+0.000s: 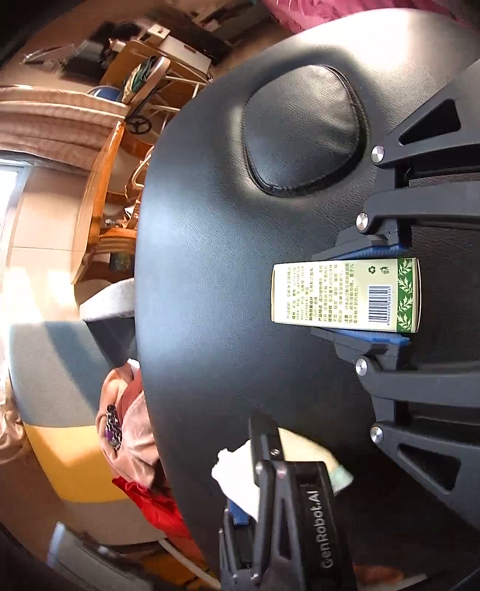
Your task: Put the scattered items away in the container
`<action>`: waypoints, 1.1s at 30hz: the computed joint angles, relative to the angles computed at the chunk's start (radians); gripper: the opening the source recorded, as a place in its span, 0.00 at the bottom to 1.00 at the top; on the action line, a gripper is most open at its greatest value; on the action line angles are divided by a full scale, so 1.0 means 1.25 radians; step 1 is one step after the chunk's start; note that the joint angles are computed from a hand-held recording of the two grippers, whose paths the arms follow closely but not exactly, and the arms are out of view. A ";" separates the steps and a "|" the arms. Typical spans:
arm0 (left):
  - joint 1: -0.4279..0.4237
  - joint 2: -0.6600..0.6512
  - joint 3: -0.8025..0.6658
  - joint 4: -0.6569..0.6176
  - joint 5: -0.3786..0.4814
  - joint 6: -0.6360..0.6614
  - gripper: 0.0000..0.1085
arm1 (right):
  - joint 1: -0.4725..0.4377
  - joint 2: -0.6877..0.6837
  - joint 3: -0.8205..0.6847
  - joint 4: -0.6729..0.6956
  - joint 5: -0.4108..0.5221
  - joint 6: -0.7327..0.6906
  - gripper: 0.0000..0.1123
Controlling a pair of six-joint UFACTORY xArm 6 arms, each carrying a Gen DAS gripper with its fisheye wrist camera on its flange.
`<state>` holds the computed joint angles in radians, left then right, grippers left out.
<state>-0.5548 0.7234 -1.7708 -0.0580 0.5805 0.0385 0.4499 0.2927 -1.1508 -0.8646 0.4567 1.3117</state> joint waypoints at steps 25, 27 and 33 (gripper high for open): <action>0.003 -0.387 0.507 -0.505 -0.155 0.418 0.60 | 0.175 -0.172 0.211 -0.051 0.038 0.247 0.27; -0.004 -0.352 0.460 -0.470 -0.151 0.406 0.60 | 0.174 -0.174 0.212 -0.049 0.037 0.248 0.27; -0.018 -0.249 0.320 -0.405 -0.109 0.392 0.61 | 0.161 -0.176 0.221 -0.067 0.008 0.263 0.29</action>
